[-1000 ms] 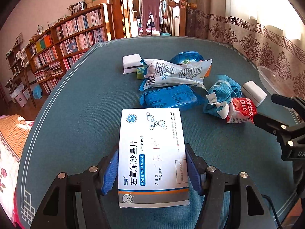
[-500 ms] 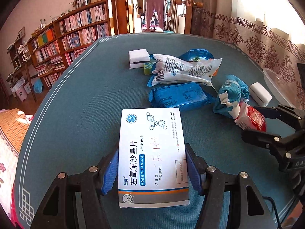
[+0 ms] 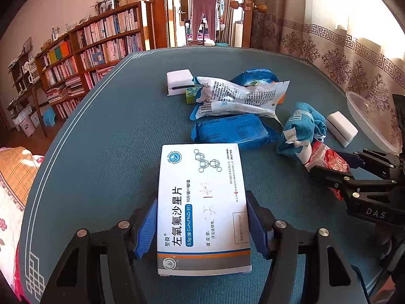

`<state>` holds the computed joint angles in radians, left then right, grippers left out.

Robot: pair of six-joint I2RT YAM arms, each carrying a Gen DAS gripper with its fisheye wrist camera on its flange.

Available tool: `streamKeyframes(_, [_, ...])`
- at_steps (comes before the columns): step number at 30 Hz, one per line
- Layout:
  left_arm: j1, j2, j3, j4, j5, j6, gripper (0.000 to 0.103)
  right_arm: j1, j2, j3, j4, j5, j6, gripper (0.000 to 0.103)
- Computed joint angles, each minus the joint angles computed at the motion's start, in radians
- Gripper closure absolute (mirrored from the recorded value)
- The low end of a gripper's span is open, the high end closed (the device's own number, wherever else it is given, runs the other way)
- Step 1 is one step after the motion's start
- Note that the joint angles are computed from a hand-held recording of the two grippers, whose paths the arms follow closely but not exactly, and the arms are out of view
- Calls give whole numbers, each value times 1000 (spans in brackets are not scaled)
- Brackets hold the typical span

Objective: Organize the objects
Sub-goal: 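Carry the red glue packet with the right gripper into the clear bowl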

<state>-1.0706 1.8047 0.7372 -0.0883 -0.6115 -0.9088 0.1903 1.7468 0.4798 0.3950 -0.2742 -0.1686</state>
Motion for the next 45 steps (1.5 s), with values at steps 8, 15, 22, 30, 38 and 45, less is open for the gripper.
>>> streamKeyframes(8, [-4, -3, 31, -19, -7, -3, 37, -8, -39, -58, 42, 13, 12, 55])
streamKeyframes(15, [-23, 9, 98, -41, -27, 31, 37, -91, -154, -135, 40, -32, 2, 55])
streamKeyframes(22, [-44, 55, 208, -67, -42, 69, 37, -260, -242, -157, 3, -83, -20, 55])
streamKeyframes(30, [-65, 127, 357, -102, -45, 129, 36, -492, -264, -114, -21, -163, -27, 55])
streamKeyframes(38, [-79, 226, 530, -142, -9, 204, 37, -673, -169, 1, -5, -169, 2, 55])
streamKeyframes(45, [-86, 313, 678, -177, 13, 257, 36, -754, -37, 137, -12, -133, 22, 55])
